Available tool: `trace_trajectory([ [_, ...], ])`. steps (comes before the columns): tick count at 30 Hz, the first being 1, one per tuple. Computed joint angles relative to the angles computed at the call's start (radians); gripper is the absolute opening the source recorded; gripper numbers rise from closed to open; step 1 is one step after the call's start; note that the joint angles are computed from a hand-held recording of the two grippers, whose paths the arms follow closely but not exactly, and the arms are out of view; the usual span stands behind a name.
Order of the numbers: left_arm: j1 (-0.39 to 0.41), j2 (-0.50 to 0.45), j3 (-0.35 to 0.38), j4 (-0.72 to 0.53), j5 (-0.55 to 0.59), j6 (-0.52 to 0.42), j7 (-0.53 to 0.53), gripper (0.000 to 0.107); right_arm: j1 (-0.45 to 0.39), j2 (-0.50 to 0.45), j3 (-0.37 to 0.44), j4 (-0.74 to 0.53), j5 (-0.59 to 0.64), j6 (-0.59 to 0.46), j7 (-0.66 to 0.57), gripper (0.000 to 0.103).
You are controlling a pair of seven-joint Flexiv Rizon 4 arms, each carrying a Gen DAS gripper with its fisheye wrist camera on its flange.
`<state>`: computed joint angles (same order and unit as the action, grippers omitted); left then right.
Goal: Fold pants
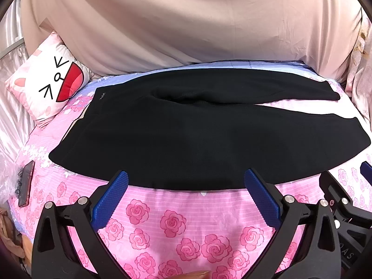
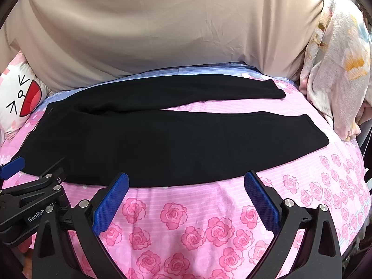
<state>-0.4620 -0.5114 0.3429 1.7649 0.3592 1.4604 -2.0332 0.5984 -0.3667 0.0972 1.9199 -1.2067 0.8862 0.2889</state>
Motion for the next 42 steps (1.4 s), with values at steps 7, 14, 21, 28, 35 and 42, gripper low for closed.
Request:
trace_trajectory([
  [7, 0.003, -0.007, -0.001, -0.008, -0.001, -0.004, 0.001, 0.098, -0.003, -0.002, -0.001, 0.002, -0.001, 0.007, -0.002, 0.098],
  [14, 0.006, -0.011, -0.005, -0.014, 0.000, -0.009, 0.005, 0.098, -0.008, -0.007, -0.005, 0.003, 0.002, 0.017, -0.004, 0.098],
  [21, 0.013, -0.014, -0.014, -0.018, -0.002, -0.016, 0.013, 0.098, -0.006, -0.016, -0.008, -0.004, 0.013, 0.021, -0.015, 0.098],
  [28, 0.044, -0.026, -0.040, -0.041, -0.022, -0.035, 0.033, 0.098, -0.043, -0.008, -0.034, 0.012, -0.056, 0.122, 0.032, 0.098],
  [35, 0.338, -0.075, -0.286, -0.120, -0.298, -0.104, 0.309, 0.098, -0.282, -0.074, -0.170, -0.016, -0.254, 0.609, 0.202, 0.098],
  [42, 0.438, -0.253, -0.307, -0.386, -0.489, -0.252, 0.365, 0.098, -0.468, -0.235, -0.098, -0.185, 0.133, 0.581, -0.236, 0.098],
])
